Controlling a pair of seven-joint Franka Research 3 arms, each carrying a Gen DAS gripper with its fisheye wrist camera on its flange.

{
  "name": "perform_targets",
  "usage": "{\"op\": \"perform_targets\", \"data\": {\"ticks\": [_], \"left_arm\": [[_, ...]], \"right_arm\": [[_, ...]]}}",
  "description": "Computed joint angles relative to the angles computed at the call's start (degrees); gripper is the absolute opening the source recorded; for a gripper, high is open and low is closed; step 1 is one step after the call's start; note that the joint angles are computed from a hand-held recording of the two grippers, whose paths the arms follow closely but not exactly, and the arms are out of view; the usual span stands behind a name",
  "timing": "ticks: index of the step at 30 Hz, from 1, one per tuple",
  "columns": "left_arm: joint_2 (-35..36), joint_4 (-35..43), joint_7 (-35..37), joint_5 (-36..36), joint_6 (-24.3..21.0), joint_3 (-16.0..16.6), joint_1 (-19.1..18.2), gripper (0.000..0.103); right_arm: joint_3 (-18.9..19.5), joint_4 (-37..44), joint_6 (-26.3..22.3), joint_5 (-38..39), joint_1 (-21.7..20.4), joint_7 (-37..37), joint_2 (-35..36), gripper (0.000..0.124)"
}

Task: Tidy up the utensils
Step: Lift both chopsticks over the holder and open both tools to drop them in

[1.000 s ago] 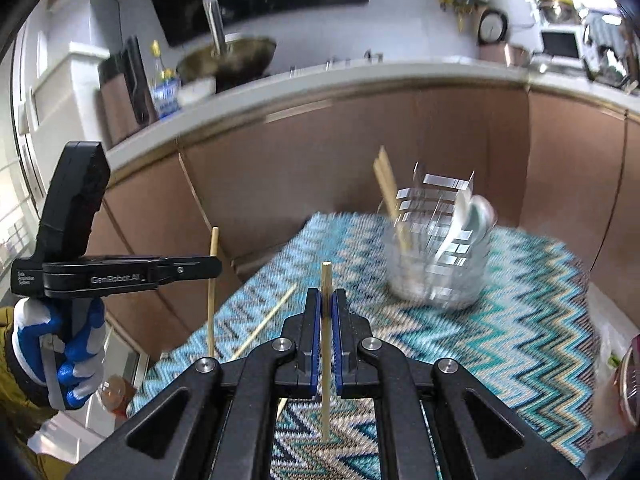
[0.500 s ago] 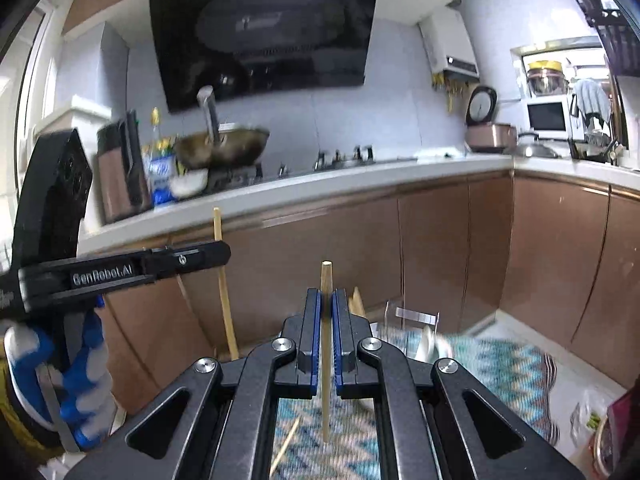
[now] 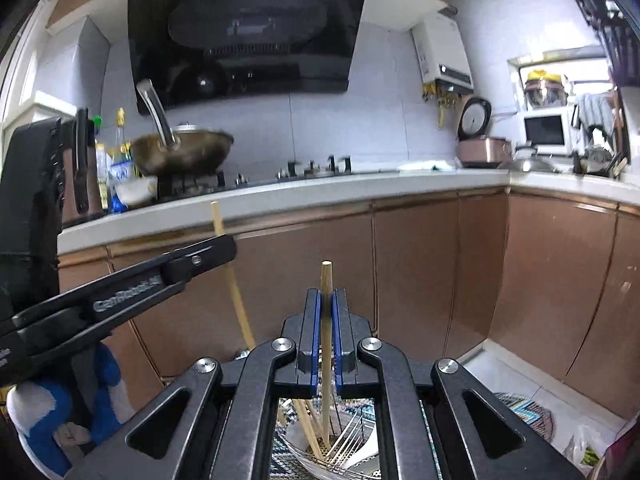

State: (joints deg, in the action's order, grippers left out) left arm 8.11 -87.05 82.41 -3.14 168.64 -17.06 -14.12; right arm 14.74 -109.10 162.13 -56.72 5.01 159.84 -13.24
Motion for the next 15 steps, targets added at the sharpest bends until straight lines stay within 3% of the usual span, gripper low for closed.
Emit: {"op": "perform_targets", "data": {"ticks": [7,11,15], "left_arm": [[3.4,1.0,-7.8,8.0,0.9,2.3,-2.4,0.005],[3.6,0.4,-9.1,8.7,0.4,1.7,-1.7,0.007],[2.3,-1.0,-6.7,5.3,-0.4,-0.1,0.3,0.012]], "right_arm": [[-1.5,-3.8,4.8,1.5,-0.9,0.0,0.3,0.005],[-1.1,-5.2,6.1,2.6,-2.0,-0.3,-0.1,0.007],[0.4,-6.1,5.5,2.6,-3.5,1.0,-1.4,0.042]]}}
